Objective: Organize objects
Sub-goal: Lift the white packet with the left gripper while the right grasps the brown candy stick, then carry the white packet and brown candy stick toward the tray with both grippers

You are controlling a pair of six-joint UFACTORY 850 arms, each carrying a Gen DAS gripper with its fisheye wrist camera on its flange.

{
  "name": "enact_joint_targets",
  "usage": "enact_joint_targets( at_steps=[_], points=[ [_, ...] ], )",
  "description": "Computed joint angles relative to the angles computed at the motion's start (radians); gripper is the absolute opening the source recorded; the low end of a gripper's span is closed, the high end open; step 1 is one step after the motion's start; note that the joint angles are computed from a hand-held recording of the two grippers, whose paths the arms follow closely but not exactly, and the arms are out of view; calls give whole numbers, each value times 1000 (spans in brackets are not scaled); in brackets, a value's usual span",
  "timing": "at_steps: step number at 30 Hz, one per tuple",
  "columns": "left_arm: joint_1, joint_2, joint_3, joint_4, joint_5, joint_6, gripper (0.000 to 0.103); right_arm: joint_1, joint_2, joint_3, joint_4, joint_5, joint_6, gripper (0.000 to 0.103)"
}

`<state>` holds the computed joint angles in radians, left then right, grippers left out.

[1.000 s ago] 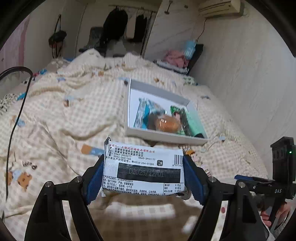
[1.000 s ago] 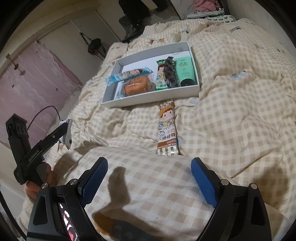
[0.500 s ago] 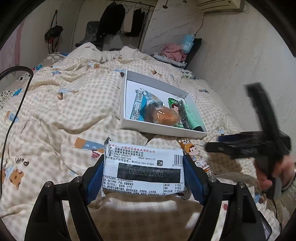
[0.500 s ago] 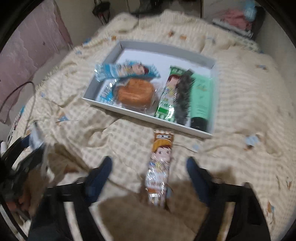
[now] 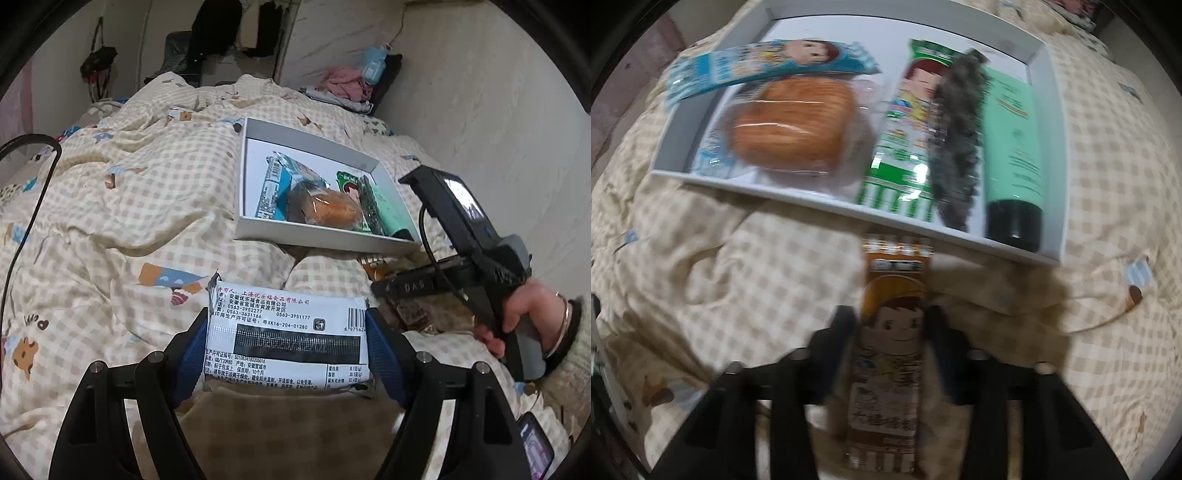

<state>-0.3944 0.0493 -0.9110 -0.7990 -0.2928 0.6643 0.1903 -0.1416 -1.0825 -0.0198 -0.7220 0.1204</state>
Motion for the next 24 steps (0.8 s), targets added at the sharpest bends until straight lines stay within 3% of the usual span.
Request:
enact_joint_targets(
  at_steps=[3, 12, 14, 16, 18, 21, 24],
  points=[
    [-5, -3, -4, 29, -1, -23, 82, -32, 34, 19, 90, 24, -60, 29],
    [-4, -8, -6, 31, -8, -29, 82, -130, 226, 136, 376, 87, -289, 27],
    [-4, -11, -9, 38, -11, -35, 82, -132, 284, 170, 397, 152, -307, 27],
    [-5, -12, -10, 41, -13, -41, 82, -117, 404, 249, 465, 311, -405, 27],
    [-3, -12, -10, 36, -14, -36, 82, -89, 479, 298, 434, 409, -406, 27],
    [-5, -12, -10, 54, -14, -51, 82, -78, 544, 328, 494, 422, -455, 27],
    [-5, -12, -10, 53, -14, -50, 82, -67, 546, 333, 515, 434, -467, 27]
  ],
)
